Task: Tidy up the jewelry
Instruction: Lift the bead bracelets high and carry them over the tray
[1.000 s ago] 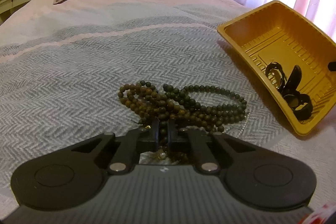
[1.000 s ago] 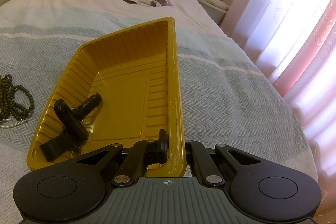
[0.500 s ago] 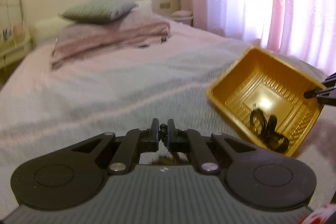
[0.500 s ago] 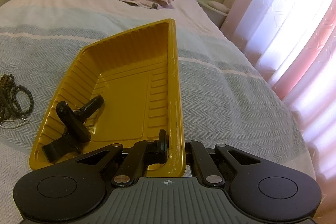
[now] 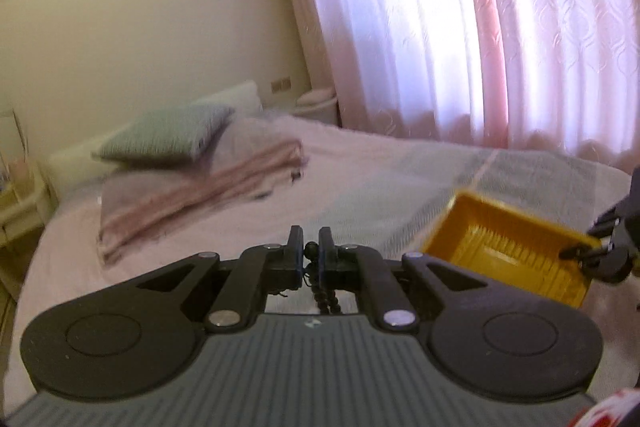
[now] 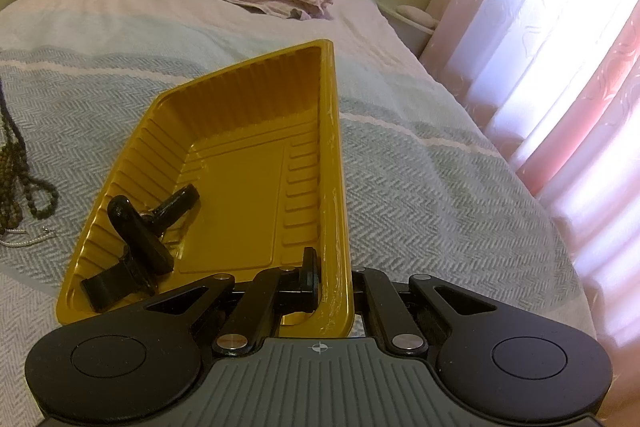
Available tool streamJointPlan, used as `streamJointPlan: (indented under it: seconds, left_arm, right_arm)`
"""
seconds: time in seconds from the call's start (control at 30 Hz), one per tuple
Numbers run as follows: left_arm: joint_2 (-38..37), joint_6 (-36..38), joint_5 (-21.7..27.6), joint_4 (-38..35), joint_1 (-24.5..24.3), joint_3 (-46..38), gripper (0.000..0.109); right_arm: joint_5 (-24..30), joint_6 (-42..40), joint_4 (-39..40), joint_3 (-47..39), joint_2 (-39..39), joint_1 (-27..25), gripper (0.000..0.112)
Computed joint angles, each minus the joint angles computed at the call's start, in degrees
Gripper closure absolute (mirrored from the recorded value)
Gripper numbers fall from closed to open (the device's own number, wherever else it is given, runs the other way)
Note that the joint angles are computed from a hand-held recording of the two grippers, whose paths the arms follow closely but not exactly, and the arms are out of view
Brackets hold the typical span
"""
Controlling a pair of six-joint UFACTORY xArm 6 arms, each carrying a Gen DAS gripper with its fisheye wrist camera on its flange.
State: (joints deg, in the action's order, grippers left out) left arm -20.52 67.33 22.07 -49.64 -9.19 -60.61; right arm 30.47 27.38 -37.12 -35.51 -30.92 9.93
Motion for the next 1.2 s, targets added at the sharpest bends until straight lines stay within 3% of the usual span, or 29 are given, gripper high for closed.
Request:
streamJointPlan:
  seconds: [0.4,0.77,1.2]
  left_arm:
    - [5.8,-1.8,-0.4,1.7,-7.3,-13.6,0.102]
    - [11.7,-2.9,0.1,-1.8,-13.5,-25.4,0.102]
    - [19.0,-10.5,4.0,8.6,-17.6,-24.4,0.102]
  right_arm:
    - [-0.2,-0.4,0.2,-0.2,0.1,0.0,0.109]
    - [-1.0,-0.3,0.0,-0.1,0.3,-0.3,0.109]
    - [-2.5,-2.0,1.3,0.5,0.2,-1.2,0.109]
